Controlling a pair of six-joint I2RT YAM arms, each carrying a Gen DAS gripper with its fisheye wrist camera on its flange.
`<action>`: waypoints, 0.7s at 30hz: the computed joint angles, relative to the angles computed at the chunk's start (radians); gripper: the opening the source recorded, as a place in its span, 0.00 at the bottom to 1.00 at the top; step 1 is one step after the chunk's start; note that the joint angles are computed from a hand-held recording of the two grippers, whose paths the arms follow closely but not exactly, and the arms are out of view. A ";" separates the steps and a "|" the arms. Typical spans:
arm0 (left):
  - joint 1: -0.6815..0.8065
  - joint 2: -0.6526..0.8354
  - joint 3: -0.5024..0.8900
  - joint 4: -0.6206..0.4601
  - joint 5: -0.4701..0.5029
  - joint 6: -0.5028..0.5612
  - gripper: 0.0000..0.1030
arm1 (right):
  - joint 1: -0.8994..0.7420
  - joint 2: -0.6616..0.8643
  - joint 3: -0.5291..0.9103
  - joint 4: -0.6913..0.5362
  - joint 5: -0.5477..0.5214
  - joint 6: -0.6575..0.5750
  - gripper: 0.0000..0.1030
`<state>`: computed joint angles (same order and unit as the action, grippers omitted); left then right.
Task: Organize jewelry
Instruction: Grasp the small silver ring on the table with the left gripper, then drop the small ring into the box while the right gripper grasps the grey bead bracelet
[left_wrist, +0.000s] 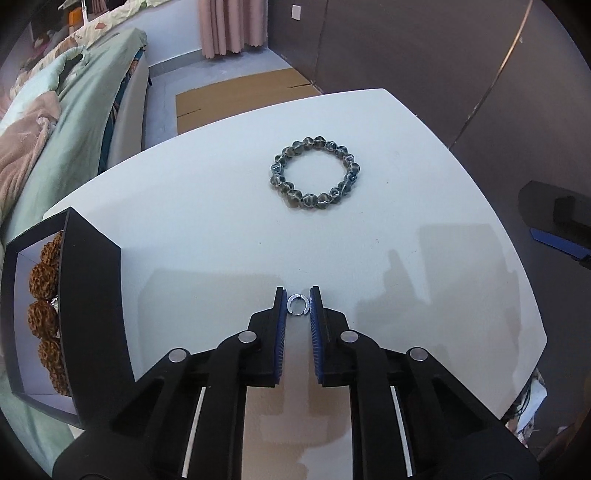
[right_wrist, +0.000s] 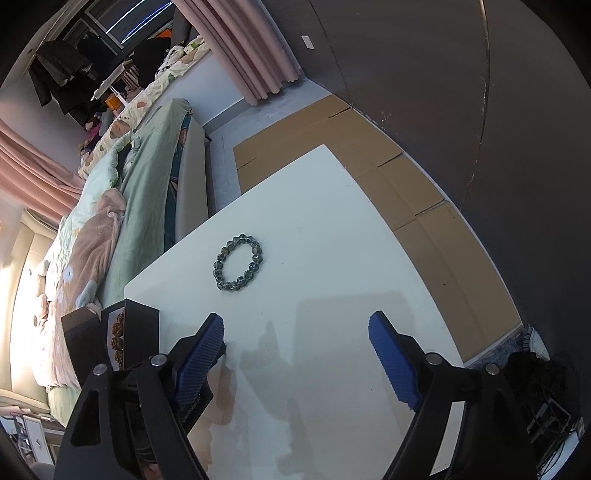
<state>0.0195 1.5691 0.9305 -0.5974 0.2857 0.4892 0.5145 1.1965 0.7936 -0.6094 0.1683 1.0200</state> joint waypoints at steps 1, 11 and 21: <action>0.005 0.006 0.007 -0.005 0.009 -0.001 0.13 | 0.002 0.004 0.001 0.004 -0.001 0.000 0.73; 0.108 0.010 0.107 -0.081 0.117 0.000 0.13 | -0.010 0.103 0.013 0.102 -0.040 0.007 0.50; 0.202 0.055 0.229 -0.147 0.225 0.015 0.13 | -0.040 0.316 0.111 0.189 -0.070 -0.006 0.38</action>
<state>0.2215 1.6244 1.1595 -0.7443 0.5104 0.5046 0.4741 1.5125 0.9042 -0.4202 0.0986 1.0140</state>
